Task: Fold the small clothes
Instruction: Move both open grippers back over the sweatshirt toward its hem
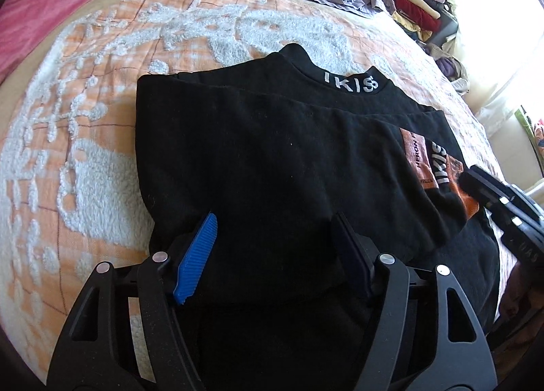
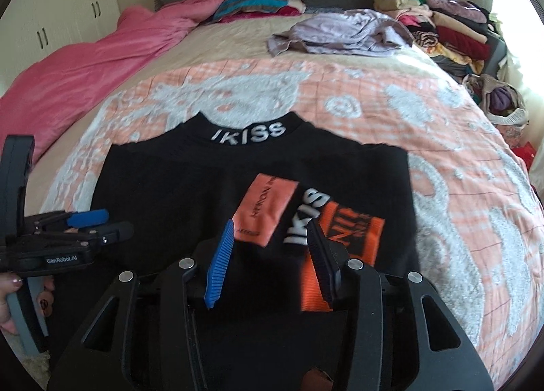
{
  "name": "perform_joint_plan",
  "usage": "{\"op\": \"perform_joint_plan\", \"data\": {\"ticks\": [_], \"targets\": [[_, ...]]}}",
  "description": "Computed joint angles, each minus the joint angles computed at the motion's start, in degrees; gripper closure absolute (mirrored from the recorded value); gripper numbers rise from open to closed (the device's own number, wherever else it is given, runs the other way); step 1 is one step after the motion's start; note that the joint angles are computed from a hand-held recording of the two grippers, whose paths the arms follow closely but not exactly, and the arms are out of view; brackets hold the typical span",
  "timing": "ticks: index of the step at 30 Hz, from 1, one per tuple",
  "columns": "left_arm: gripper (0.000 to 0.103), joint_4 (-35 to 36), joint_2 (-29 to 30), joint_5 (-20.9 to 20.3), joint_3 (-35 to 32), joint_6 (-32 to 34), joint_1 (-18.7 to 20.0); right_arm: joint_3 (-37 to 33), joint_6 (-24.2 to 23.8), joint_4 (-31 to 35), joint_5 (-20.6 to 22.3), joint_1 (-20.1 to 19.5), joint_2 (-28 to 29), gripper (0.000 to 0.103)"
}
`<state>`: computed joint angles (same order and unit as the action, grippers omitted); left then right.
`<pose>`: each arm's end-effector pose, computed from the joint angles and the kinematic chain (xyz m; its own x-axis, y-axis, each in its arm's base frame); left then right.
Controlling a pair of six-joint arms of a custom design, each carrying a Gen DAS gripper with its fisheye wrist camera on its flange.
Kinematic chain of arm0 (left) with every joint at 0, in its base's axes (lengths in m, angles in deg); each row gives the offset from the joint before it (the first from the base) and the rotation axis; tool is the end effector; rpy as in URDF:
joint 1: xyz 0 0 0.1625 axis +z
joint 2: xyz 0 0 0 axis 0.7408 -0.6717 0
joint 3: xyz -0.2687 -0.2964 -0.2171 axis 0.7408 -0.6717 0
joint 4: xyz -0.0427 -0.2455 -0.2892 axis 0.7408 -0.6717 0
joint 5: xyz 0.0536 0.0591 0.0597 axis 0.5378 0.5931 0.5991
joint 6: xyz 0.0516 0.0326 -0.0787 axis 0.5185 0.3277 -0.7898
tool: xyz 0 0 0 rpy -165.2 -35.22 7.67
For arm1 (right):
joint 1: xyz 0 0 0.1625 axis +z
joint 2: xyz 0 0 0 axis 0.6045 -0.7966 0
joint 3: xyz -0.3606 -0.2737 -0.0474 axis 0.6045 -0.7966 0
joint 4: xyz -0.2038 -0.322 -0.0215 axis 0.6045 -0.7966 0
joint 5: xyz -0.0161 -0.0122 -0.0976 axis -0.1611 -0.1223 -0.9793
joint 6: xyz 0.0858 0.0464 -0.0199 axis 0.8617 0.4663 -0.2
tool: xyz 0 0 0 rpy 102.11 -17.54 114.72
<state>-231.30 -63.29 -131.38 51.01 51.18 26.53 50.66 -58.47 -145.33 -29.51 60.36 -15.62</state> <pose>-0.0176 -0.7893 0.1604 -0.8453 -0.1625 -0.5089 0.1454 0.8467 -0.5119 0.2103 -0.8421 -0.0099 -0.6713 -0.4766 0.5677 -0.6826 0.6960 -0.2229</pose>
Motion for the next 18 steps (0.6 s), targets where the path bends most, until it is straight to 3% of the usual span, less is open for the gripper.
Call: {"op": "perform_joint_plan", "data": {"ticks": [4,7,13,18], "targets": [[0.041,-0.9,-0.5,-1.0,0.9,0.3,0.1,-4.2,1.7,4.6,-7.6,-0.3,2.9,0.058],[0.041,-1.6,-0.7,-1.1,1.6,0.9,0.1,-0.8,4.3,3.2,-3.7,-2.0,1.1,0.058],[0.041,-2.9,-0.8,-0.9,2.3,0.8,0.0,2.1,4.6,-0.2,-3.0,-1.8,-0.1,0.055],[0.041,-3.3,-1.1,-0.6,3.0,0.2,-0.3,6.3,6.8,-2.7,0.0,-2.0,-2.7,0.042]]}}
